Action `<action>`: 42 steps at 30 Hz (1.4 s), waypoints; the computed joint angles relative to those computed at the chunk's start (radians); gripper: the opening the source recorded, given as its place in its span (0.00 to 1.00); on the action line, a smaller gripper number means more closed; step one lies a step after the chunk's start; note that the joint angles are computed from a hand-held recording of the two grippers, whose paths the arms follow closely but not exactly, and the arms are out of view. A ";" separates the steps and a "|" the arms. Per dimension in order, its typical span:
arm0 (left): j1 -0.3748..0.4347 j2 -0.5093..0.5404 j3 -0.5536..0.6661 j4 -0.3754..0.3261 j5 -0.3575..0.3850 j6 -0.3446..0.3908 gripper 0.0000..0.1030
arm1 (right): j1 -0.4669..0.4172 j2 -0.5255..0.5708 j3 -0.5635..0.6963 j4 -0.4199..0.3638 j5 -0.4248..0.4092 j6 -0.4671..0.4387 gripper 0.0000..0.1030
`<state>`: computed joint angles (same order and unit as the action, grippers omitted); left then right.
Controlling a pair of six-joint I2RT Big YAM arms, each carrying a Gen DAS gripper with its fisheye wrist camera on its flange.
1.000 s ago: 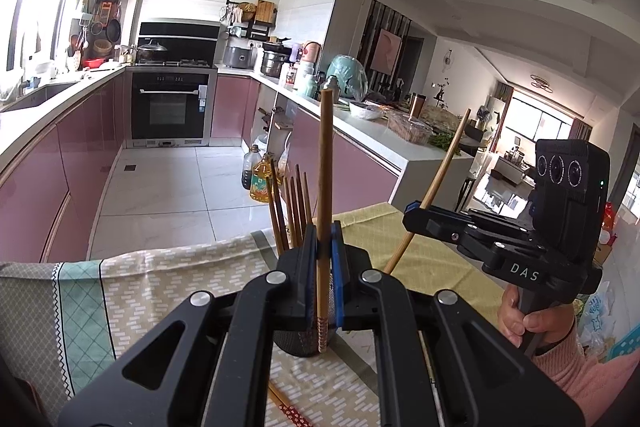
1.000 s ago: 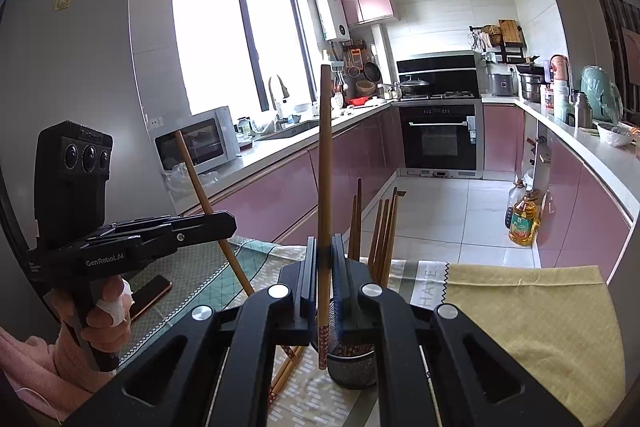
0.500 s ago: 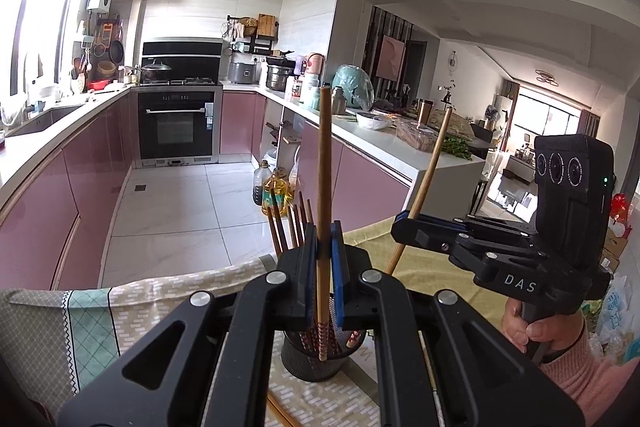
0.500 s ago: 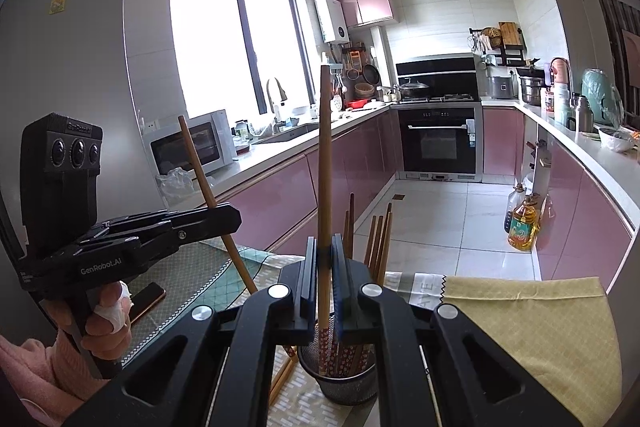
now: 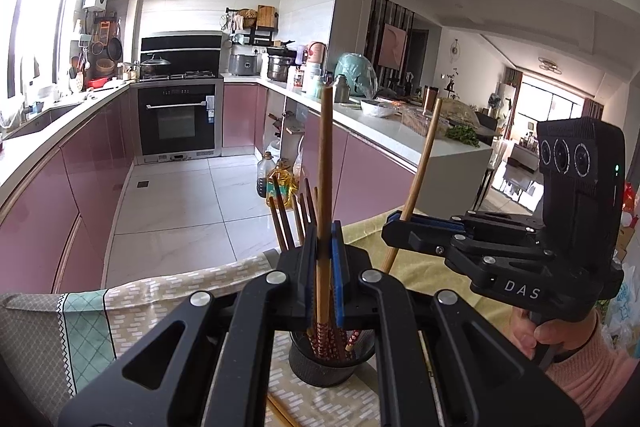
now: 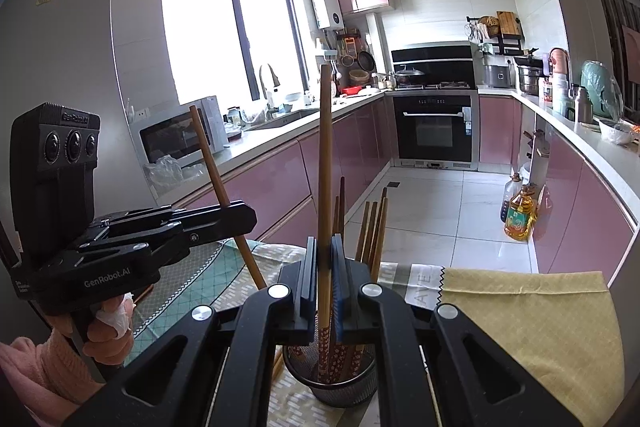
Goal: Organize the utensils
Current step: 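Lower the chopstick into the mesh cup and release it, then move the open right gripper down to the chopsticks on the cloth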
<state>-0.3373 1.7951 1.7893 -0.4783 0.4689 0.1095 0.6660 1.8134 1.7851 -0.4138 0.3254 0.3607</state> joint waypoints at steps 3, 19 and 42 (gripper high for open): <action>-0.005 0.003 0.010 -0.028 -0.010 0.028 0.07 | -0.005 0.011 0.014 -0.016 -0.007 0.007 0.06; -0.008 0.054 0.074 -0.191 -0.020 0.100 0.07 | -0.021 0.072 0.088 -0.130 -0.063 0.040 0.06; 0.001 0.187 0.230 -0.317 -0.042 0.055 0.14 | -0.049 0.105 0.092 -0.154 -0.104 0.094 0.11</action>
<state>-0.3366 1.9820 2.0196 -0.7953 0.4266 0.1648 0.6168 1.9185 1.8768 -0.5681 0.2218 0.4551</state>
